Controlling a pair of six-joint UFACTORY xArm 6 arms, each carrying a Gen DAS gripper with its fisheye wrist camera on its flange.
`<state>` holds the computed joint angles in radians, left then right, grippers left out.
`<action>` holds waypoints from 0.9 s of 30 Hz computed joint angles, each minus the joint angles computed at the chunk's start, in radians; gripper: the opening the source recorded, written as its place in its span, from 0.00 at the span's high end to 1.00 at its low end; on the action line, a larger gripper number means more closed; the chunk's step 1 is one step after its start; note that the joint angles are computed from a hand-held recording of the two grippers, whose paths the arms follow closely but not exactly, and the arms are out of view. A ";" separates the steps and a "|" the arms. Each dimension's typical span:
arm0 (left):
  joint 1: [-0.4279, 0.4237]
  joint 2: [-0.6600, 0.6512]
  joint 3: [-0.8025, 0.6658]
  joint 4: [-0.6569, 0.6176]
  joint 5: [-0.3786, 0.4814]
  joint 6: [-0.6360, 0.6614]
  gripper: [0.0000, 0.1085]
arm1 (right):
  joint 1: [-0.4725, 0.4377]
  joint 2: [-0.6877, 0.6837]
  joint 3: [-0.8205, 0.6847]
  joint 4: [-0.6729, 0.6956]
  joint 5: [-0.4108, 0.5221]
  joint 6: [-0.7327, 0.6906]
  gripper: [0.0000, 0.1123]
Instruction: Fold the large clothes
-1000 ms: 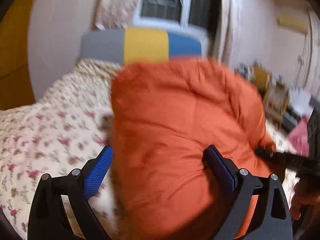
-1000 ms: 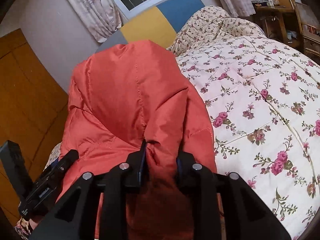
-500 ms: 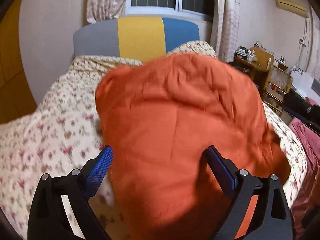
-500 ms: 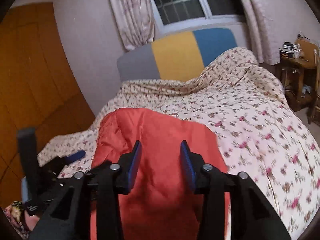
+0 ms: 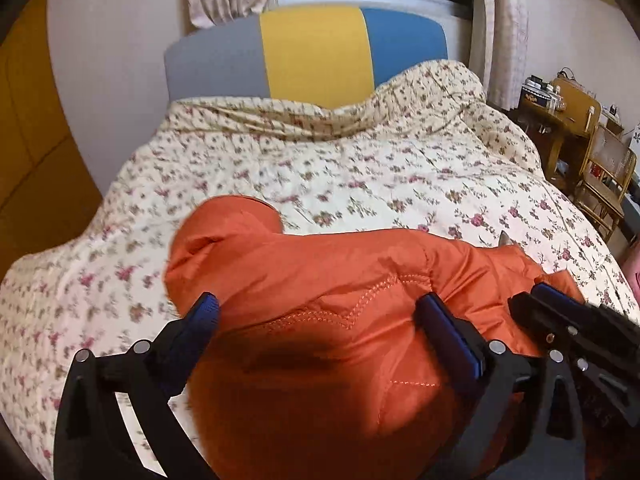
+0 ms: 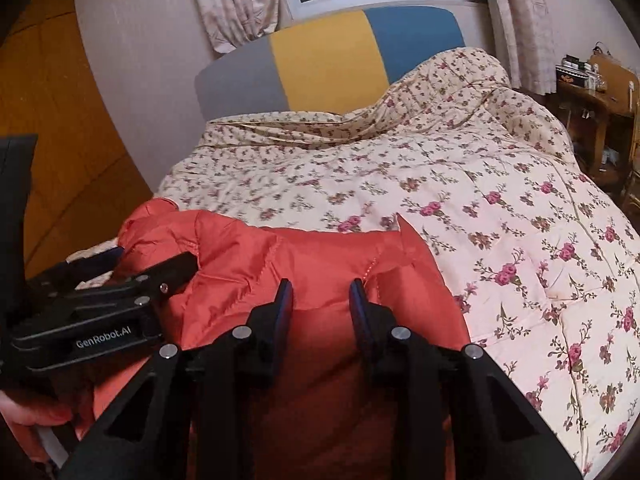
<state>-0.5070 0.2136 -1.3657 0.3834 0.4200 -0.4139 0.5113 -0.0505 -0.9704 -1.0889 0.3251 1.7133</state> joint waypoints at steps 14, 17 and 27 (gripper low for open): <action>0.002 0.136 -0.082 -0.024 -0.023 -0.026 0.08 | -0.064 0.089 -0.025 0.030 -0.103 0.004 0.75; 0.006 0.147 -0.078 0.016 -0.047 -0.065 0.08 | -0.060 0.100 -0.032 0.047 -0.092 -0.008 0.75; 0.014 0.189 -0.105 0.005 -0.052 -0.068 0.08 | -0.070 0.169 -0.073 0.110 -0.089 -0.069 0.75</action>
<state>-0.4934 0.4023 -1.4706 0.3884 0.3675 -0.4823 0.4409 0.1184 -1.0438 -0.9789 0.2358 1.6445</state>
